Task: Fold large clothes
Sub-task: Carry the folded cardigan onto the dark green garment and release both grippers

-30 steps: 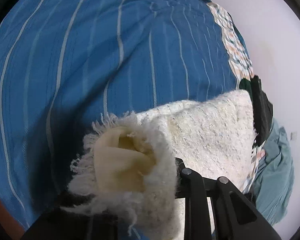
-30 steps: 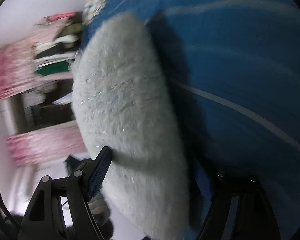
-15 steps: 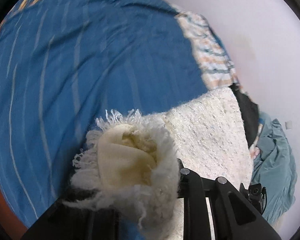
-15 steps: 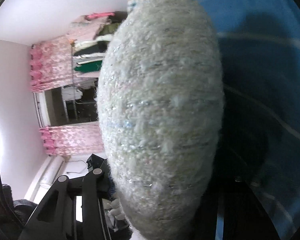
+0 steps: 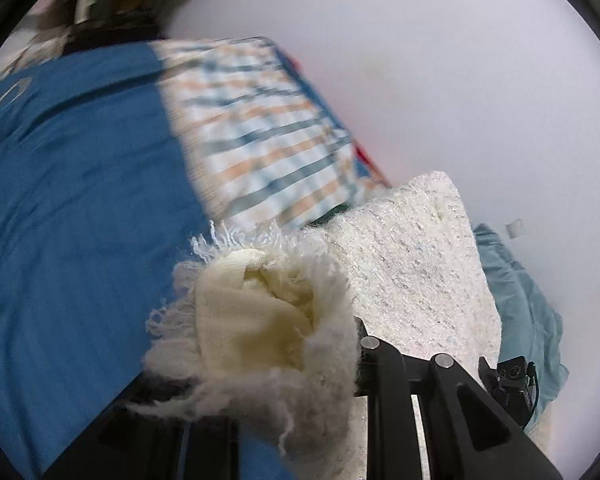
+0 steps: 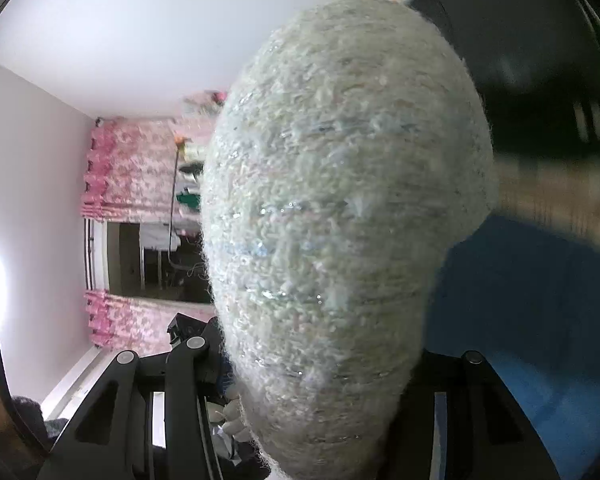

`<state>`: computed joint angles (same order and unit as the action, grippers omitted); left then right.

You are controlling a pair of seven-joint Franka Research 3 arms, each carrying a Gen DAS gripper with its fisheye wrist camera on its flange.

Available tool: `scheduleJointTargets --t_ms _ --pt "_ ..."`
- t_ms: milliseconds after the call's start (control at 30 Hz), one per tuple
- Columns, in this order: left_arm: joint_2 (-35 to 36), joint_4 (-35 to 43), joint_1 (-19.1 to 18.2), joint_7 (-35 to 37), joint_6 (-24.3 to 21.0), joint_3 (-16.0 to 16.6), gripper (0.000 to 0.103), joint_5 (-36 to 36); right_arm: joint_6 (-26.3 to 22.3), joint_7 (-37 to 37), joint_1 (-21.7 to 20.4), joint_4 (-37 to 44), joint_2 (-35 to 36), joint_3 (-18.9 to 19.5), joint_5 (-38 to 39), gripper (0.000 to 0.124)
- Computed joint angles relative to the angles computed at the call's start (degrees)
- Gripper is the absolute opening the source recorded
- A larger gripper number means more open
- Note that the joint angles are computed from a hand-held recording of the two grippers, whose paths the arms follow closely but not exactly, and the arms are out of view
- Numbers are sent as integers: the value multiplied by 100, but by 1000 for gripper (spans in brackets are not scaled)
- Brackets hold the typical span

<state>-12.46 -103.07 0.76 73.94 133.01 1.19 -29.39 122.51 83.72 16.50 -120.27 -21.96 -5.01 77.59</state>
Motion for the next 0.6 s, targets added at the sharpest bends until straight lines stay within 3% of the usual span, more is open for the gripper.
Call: scheduleJointTargets --t_ms 167,367,467,600 --pt "2031 2314 59 -66 -73 -362 17 -38 -661 -33 -526 1496 1153 -474 -204 52" --pt "4210 4658 67 -375 -621 -798 17 385 -1452 159 -1383 3175 2886 -619 -272 52" --pt "4990 5555 57 -436 -1131 -1078 17 845 -1611 262 -1743 3589 3472 -550 -406 52" --pt "5352 5804 74 -299 -1405 -1345 19 1229 -1524 349 -1969 3714 3830 -328 -723 52"
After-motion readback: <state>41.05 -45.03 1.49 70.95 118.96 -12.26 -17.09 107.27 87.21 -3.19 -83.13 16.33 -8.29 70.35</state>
